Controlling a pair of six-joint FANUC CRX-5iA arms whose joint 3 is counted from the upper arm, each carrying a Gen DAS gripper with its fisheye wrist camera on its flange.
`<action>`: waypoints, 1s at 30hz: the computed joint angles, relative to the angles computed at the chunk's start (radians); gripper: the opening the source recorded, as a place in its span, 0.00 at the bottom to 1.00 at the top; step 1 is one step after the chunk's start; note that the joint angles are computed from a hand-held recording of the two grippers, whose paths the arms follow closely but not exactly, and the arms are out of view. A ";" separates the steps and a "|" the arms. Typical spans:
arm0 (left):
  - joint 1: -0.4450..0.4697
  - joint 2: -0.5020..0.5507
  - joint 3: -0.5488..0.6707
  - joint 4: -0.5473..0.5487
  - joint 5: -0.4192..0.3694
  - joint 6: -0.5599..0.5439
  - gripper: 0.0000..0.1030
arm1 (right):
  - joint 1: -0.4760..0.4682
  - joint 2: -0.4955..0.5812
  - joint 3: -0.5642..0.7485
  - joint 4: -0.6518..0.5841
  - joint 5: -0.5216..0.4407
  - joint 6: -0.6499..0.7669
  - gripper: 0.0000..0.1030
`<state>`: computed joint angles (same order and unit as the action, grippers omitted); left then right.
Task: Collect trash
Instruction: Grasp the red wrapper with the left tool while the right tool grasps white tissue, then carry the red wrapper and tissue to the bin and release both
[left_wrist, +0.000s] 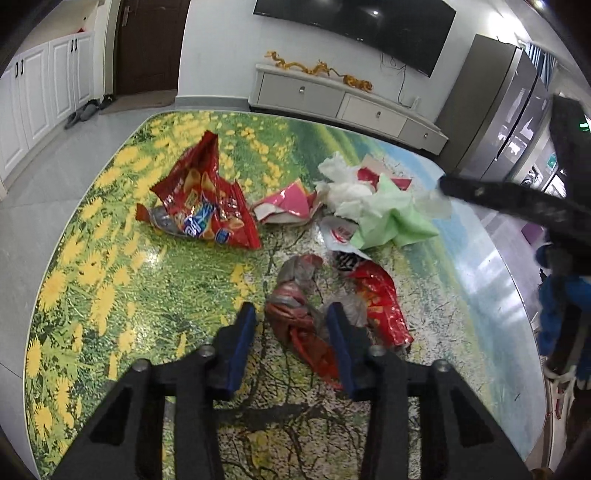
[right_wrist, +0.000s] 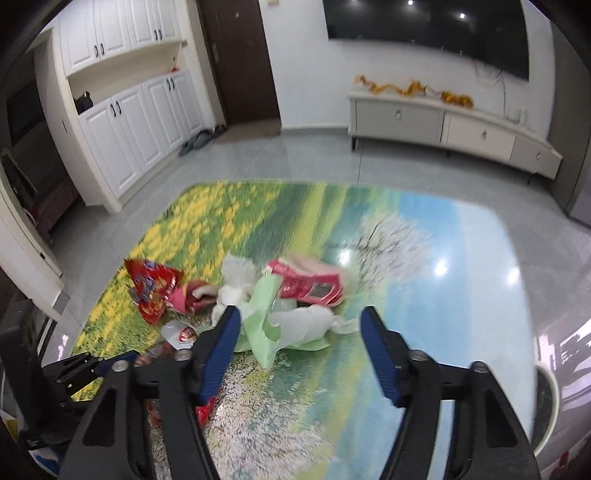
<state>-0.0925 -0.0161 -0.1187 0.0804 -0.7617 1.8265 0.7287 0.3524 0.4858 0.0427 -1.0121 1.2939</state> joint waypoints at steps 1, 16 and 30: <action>0.004 -0.002 -0.008 0.018 0.008 -0.019 0.28 | 0.000 0.006 0.008 -0.003 -0.008 -0.002 0.50; -0.021 -0.086 -0.010 -0.089 0.006 0.109 0.19 | -0.033 -0.109 -0.097 -0.089 0.023 0.086 0.06; -0.301 -0.046 0.286 -0.505 -0.225 0.347 0.19 | -0.080 -0.415 -0.335 -0.065 0.145 0.116 0.05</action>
<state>-0.3931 -0.0617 0.1674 -0.4244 -0.9870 2.1730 0.6492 -0.0622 0.1508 -0.0225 -0.8672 1.4101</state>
